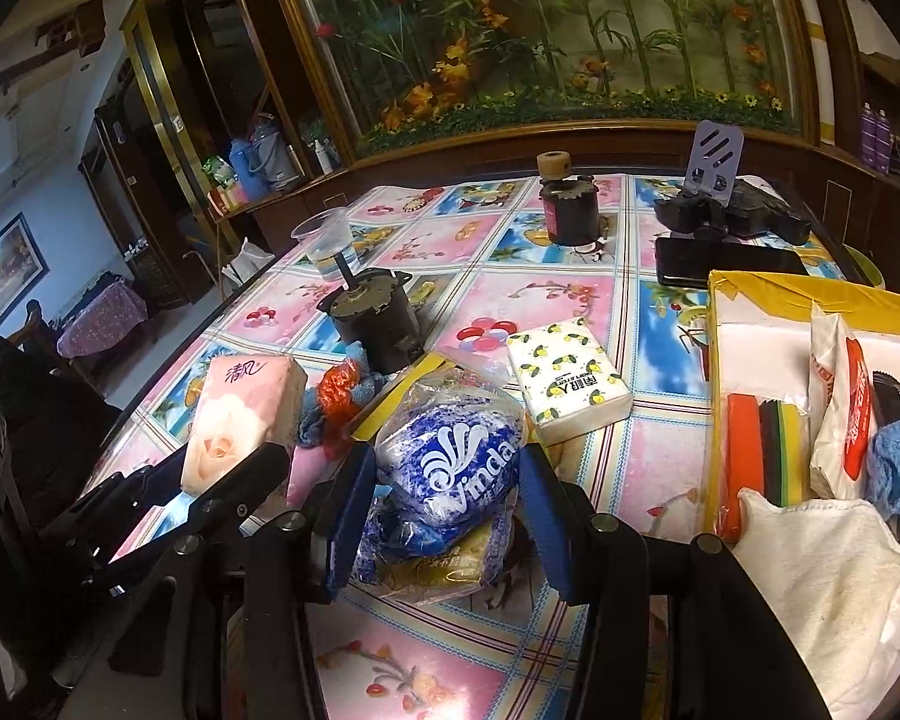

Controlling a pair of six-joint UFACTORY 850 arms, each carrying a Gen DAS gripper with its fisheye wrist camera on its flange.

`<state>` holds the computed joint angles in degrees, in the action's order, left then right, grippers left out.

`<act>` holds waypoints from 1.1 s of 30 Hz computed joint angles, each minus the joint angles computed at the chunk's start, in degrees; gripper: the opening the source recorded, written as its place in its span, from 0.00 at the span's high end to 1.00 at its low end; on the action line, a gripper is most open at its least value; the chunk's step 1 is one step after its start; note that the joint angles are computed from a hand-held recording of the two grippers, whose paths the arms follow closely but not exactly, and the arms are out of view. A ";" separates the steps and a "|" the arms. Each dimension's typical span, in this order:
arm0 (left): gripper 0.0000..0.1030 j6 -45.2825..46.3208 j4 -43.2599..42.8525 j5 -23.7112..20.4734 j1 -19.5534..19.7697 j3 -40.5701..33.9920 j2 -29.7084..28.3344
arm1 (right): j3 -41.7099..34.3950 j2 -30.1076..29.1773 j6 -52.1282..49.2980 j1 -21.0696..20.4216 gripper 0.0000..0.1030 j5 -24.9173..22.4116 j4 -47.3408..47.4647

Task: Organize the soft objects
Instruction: 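Grasp the pink rose-printed tissue pack with the left gripper and lift it, then hold the pink tissue pack up with the left gripper while the right gripper holds the Vinda bag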

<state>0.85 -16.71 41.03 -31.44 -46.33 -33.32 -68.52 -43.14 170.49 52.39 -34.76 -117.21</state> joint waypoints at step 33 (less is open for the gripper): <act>0.52 0.06 -0.31 0.50 -0.06 0.08 -0.16 | 1.76 1.42 1.55 0.43 0.49 -1.71 0.52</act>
<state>0.91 -17.01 41.52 -31.49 -46.25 -33.48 -66.75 -41.72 172.04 52.82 -36.48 -116.68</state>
